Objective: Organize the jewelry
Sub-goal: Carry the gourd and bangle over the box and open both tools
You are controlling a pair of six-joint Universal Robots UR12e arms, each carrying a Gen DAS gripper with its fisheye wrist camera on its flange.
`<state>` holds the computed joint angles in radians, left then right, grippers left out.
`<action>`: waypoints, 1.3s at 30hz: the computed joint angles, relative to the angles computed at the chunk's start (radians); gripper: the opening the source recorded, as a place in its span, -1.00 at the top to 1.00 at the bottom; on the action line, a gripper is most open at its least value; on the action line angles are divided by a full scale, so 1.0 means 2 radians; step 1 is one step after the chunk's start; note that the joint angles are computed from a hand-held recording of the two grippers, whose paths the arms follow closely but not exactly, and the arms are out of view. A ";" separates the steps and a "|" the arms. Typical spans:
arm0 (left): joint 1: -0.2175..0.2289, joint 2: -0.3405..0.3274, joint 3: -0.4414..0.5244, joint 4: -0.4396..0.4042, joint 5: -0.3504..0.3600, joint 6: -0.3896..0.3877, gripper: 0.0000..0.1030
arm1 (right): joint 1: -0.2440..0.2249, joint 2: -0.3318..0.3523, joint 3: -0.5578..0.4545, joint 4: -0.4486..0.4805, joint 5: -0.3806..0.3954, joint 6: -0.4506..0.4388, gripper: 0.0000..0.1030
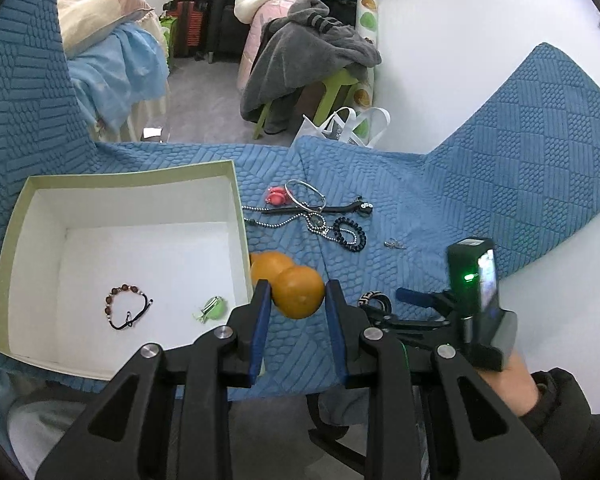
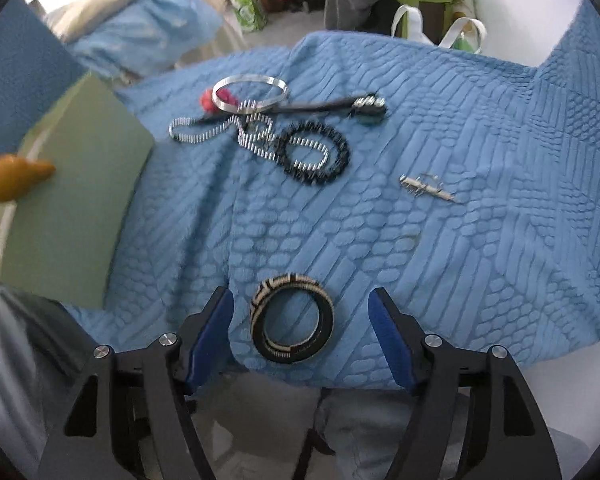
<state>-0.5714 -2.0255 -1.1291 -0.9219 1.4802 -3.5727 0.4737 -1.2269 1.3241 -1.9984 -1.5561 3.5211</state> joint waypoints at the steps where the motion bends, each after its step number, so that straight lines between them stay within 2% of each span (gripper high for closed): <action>1: 0.000 0.000 0.000 0.001 0.000 0.001 0.45 | 0.001 0.002 -0.003 0.007 -0.003 -0.003 -0.01; 2: -0.001 0.001 -0.001 0.004 0.000 0.001 0.45 | 0.003 0.005 -0.006 0.016 -0.007 -0.005 0.01; 3: -0.001 0.002 -0.001 0.006 0.001 0.002 0.45 | 0.008 0.006 -0.008 0.017 -0.022 -0.011 0.16; 4: -0.001 0.002 -0.001 0.007 0.002 0.002 0.45 | 0.011 0.008 -0.011 0.022 -0.034 -0.015 0.40; 6: -0.001 0.003 -0.001 0.012 0.002 0.003 0.45 | 0.011 0.007 -0.012 0.022 -0.032 -0.014 0.77; 10: 0.000 0.005 0.002 0.018 0.006 0.011 0.45 | 0.012 0.003 -0.021 0.012 -0.048 0.002 0.79; 13: 0.002 0.008 0.006 0.020 0.015 0.018 0.45 | 0.012 0.003 -0.038 -0.003 -0.045 0.007 0.79; 17: 0.007 0.015 0.006 0.022 0.031 0.029 0.45 | 0.021 0.017 -0.085 -0.023 -0.043 -0.007 0.79; 23: 0.021 0.032 -0.013 0.018 0.053 0.033 0.45 | 0.041 0.054 -0.165 -0.045 -0.008 -0.032 0.79; 26: 0.029 0.040 -0.029 0.013 0.063 0.028 0.45 | 0.051 0.077 -0.200 -0.036 0.013 -0.048 0.78; 30: 0.042 0.050 -0.053 0.006 0.060 0.016 0.45 | 0.066 0.109 -0.243 -0.005 0.032 -0.068 0.78; 39: 0.061 0.062 -0.093 -0.006 0.040 -0.002 0.45 | 0.077 0.135 -0.258 0.039 0.042 -0.073 0.69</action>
<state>-0.4498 -1.9013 -1.3159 -0.9339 1.5594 -3.5764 0.6279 -0.9561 0.8076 -1.9212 -1.4725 3.3757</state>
